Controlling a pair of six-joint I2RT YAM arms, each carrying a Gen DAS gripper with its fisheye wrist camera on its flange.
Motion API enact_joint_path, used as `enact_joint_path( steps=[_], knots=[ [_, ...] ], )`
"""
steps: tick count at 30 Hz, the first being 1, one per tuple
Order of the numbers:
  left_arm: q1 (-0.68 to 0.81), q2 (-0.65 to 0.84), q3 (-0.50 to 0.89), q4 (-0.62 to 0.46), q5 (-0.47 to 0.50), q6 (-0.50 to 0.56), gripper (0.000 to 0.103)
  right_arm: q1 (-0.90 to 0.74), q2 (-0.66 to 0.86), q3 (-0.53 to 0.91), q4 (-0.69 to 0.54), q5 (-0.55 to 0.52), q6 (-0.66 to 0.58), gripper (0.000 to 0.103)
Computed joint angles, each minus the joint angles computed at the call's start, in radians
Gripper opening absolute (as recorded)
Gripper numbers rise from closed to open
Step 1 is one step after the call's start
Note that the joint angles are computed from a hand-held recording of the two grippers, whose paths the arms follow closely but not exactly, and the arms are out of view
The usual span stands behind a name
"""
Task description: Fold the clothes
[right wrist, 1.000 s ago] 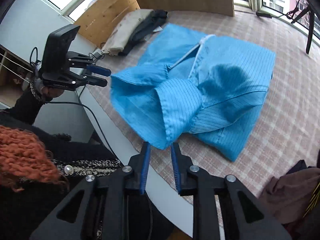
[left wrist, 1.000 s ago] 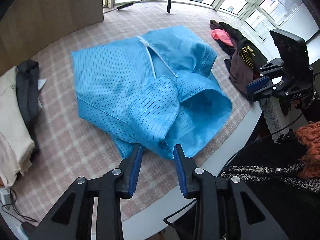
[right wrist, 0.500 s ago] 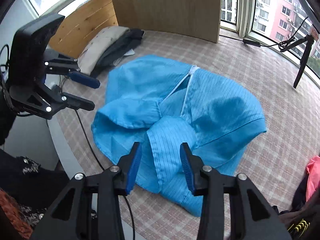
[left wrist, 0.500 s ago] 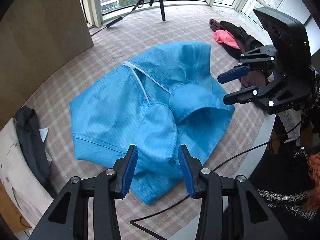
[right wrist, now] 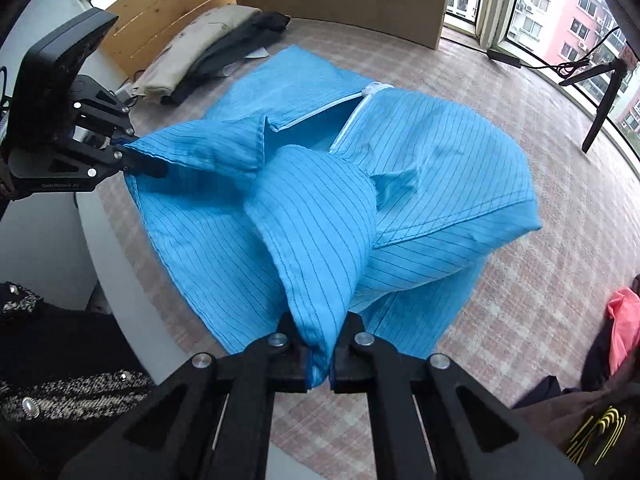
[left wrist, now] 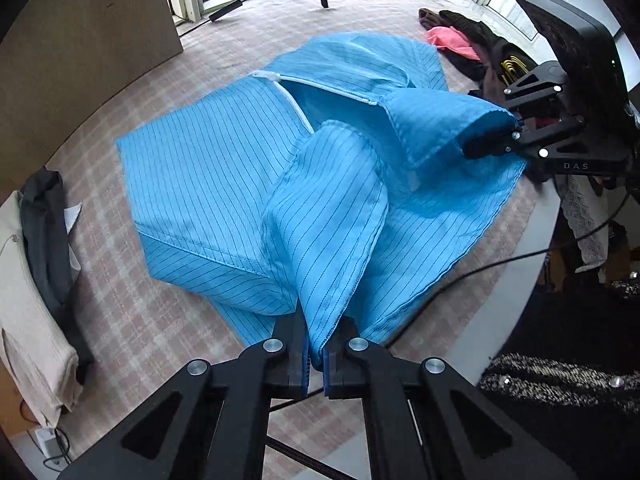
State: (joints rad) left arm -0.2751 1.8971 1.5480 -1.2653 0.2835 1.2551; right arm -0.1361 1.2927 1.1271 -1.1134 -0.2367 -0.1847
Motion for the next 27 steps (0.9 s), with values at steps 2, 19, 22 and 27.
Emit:
enact_joint_path(
  steps=[2, 19, 22, 27],
  knots=[
    [0.015, -0.043, -0.103, 0.033, -0.009, 0.033, 0.003, 0.060, -0.041, -0.076, 0.022, 0.025, 0.045, 0.004],
    [0.142, 0.107, 0.334, -0.250, 0.105, -0.026, 0.038, 0.036, 0.048, -0.268, 0.281, 0.001, 0.153, 0.004],
    [0.019, 0.185, 0.480, -0.140, 0.161, -0.189, 0.040, 0.023, 0.064, -0.259, 0.283, -0.005, 0.149, 0.004],
    [-0.120, 0.368, 0.565, 0.048, 0.129, -0.351, 0.040, 0.008, 0.088, -0.238, 0.282, -0.006, 0.155, 0.004]
  ],
)
